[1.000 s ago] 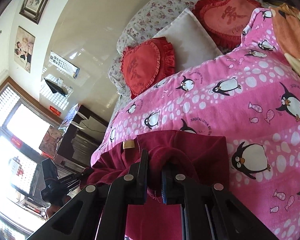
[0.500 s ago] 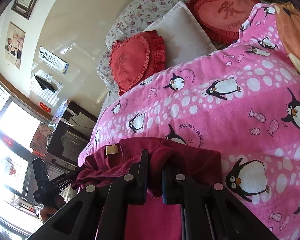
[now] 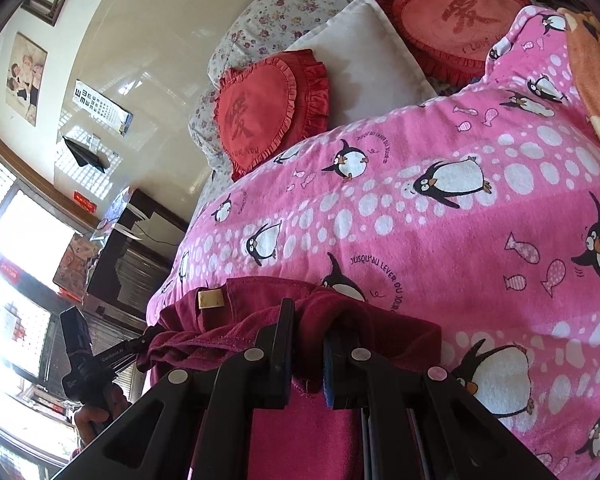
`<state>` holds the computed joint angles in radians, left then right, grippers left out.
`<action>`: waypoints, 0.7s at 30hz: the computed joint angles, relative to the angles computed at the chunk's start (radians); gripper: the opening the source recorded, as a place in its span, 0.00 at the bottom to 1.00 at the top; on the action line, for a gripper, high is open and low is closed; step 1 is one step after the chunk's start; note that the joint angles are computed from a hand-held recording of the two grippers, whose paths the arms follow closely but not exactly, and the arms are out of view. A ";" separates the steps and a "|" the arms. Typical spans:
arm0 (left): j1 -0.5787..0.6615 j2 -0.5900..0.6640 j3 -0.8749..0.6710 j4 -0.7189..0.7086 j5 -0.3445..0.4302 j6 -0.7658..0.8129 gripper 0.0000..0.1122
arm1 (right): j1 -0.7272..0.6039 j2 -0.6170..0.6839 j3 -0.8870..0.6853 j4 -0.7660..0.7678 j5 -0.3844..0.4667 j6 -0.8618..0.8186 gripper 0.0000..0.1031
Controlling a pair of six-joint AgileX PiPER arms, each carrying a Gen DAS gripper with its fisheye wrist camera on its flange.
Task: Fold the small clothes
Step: 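Lay the hem onto the collar and open both grippers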
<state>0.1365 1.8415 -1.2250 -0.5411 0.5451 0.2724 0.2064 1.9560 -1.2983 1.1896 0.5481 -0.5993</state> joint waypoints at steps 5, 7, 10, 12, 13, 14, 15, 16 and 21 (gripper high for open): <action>0.037 0.024 -0.060 -0.023 0.099 -0.018 0.08 | -0.032 0.009 -0.037 0.021 0.067 0.016 0.13; 0.055 0.010 -0.066 -0.041 0.132 -0.007 0.08 | -0.046 -0.008 -0.029 0.064 0.090 -0.014 0.15; 0.062 -0.032 -0.049 -0.045 0.143 0.017 0.11 | -0.055 -0.043 -0.007 0.091 0.104 -0.042 0.19; 0.058 -0.051 -0.038 -0.036 0.139 0.031 0.13 | -0.066 -0.062 0.015 0.121 0.114 -0.069 0.24; 0.052 -0.056 -0.037 -0.018 0.136 0.024 0.14 | -0.072 -0.069 0.027 0.140 0.112 -0.079 0.33; 0.052 -0.055 -0.039 -0.016 0.139 0.027 0.16 | -0.077 -0.086 0.050 0.153 0.082 -0.074 0.39; 0.054 -0.050 -0.043 -0.022 0.148 0.035 0.19 | -0.082 -0.101 0.068 0.163 0.062 -0.071 0.44; 0.058 -0.042 -0.049 -0.027 0.159 0.040 0.20 | -0.090 -0.108 0.080 0.182 0.063 -0.083 0.44; 0.097 -0.055 -0.022 -0.195 0.164 0.175 0.62 | -0.038 -0.177 0.121 0.117 0.003 -0.121 0.44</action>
<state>0.2335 1.7862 -1.2473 -0.7359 0.7091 0.4473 0.1680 1.7793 -1.1777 1.3065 0.5513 -0.7206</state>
